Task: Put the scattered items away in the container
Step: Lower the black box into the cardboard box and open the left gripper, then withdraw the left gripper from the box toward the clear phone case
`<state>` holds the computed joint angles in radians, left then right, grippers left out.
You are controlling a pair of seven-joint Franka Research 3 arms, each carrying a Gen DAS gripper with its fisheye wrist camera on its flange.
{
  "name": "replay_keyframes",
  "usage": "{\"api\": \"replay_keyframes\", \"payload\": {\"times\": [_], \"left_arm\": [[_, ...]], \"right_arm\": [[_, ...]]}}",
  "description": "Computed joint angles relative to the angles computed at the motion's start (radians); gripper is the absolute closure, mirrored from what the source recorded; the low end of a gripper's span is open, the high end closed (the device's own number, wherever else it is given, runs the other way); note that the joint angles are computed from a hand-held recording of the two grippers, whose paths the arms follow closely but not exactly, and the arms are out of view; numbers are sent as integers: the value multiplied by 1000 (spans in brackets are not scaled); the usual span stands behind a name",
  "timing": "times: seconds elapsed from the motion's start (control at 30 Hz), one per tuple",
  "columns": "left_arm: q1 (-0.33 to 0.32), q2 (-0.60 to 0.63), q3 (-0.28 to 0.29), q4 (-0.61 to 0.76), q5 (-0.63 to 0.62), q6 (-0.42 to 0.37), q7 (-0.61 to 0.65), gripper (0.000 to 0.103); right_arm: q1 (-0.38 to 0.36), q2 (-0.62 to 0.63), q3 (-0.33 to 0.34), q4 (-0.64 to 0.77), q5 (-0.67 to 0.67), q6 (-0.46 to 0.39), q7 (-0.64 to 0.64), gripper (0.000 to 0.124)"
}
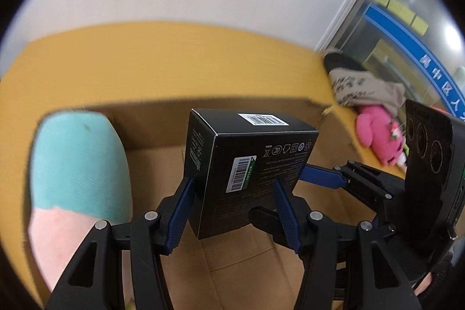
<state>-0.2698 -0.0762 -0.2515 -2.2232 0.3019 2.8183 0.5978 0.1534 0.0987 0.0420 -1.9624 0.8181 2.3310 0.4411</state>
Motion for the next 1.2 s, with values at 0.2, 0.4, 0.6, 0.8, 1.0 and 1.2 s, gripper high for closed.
{"api": "replay_keyframes", "payload": {"times": [0.2, 0.4, 0.6, 0.8, 1.0, 1.2], "left_arm": [[15, 39, 16, 1, -43, 36, -34, 51], [36, -4, 0, -4, 105, 27, -166, 48], [41, -140, -77, -22, 312, -84, -290, 43], [-3, -320, -269, -38, 541, -460, -466, 19], [-137, -415, -323, -167, 504, -612, -653, 19], [-214, -481, -354, -276, 471, -632, -899, 19]], "right_arm": [[3, 66, 11, 52, -37, 5, 57, 44], [-27, 19, 12, 34, 56, -17, 3, 27], [-49, -148, -42, -86, 121, -38, -71, 21], [-60, -403, -140, -303, 175, -58, -162, 21], [-86, -594, -219, -540, 176, 67, -280, 21], [-86, -681, -282, -660, 217, 160, -364, 21]]}}
